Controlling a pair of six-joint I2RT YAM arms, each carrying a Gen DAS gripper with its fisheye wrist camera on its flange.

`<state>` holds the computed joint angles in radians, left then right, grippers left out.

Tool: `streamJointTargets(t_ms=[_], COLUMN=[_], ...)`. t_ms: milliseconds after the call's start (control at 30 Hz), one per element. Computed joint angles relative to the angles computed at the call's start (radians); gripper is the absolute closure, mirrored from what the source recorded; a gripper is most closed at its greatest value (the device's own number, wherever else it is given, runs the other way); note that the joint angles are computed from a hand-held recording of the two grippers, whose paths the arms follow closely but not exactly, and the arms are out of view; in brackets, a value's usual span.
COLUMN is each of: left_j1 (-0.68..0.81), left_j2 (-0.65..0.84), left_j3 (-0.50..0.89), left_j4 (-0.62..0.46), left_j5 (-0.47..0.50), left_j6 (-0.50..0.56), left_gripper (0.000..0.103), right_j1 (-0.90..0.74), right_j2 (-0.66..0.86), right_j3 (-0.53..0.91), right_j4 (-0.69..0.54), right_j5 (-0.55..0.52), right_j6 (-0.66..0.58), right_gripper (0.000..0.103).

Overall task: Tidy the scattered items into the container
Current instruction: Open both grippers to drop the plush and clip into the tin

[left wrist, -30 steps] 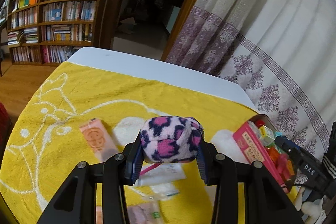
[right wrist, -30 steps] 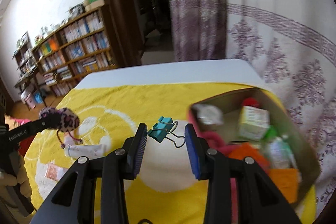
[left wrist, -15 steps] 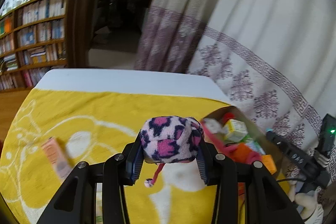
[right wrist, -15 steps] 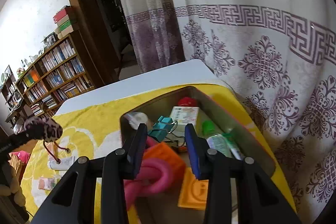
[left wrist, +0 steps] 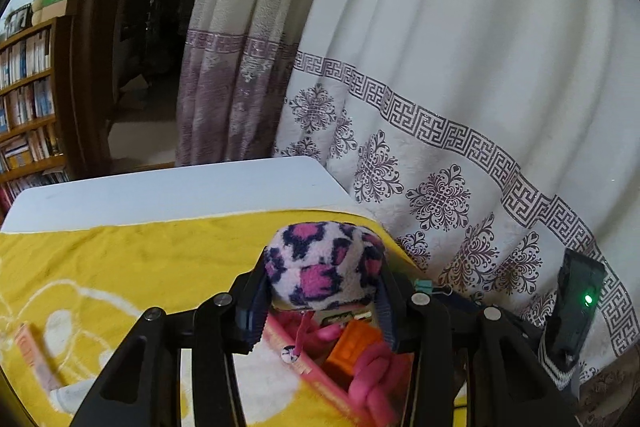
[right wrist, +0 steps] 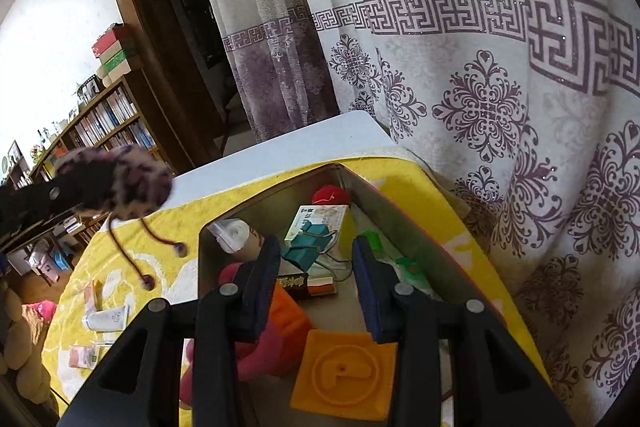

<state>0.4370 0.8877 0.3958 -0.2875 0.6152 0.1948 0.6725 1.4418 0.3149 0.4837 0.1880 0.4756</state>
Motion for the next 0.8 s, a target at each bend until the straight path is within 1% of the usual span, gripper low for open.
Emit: streamJointTargets(t_ms=[33,67,100,133,167,300,467,600,800], left_j1=[-0.02,-0.027,-0.029,-0.019,-0.002,0.06,0.135,0.205,0.311], left_j2=[0.028,0.043,0.053,0.044,0.037,0.095,0.148,0.163,0.206], left_j3=[0.001,-0.002,-0.008,-0.027,-0.04,-0.022,-0.016,-0.019,-0.008], left_j4=[0.023,0.033,0.05,0.078,0.086,0.062,0.043,0.012,-0.032], left_j5=[-0.004,-0.003,-0.009,-0.006,0.01,0.055,0.078,0.086,0.113], left_j6=[-0.01,-0.014,-0.025,-0.04,-0.036,-0.006,0.018,0.072,0.147], left_gripper=[0.041,0.02,0.012,0.008,0.008,0.008,0.008,0.008,0.008], right_j1=[-0.005,-0.014,-0.024,-0.03,-0.034,-0.051,-0.061,-0.073,-0.077], right_j2=[0.004,0.011,0.019,0.024,0.025,0.022,0.024,0.037,0.036], right_j3=[-0.006,-0.012,-0.014,-0.02,-0.029,-0.042,-0.059,-0.071,-0.08], right_j4=[0.017,0.037,0.046,0.06,0.074,0.088,0.115,0.142,0.15], right_j5=[0.002,-0.008,-0.019,-0.018,-0.015,-0.022,-0.016,-0.006,0.008], right_j6=[0.001,0.002,0.006,0.014,0.022,0.04,0.056,0.076,0.087], right_gripper=[0.062,0.055,0.036,0.029,0.025,0.025,0.025,0.025,0.025])
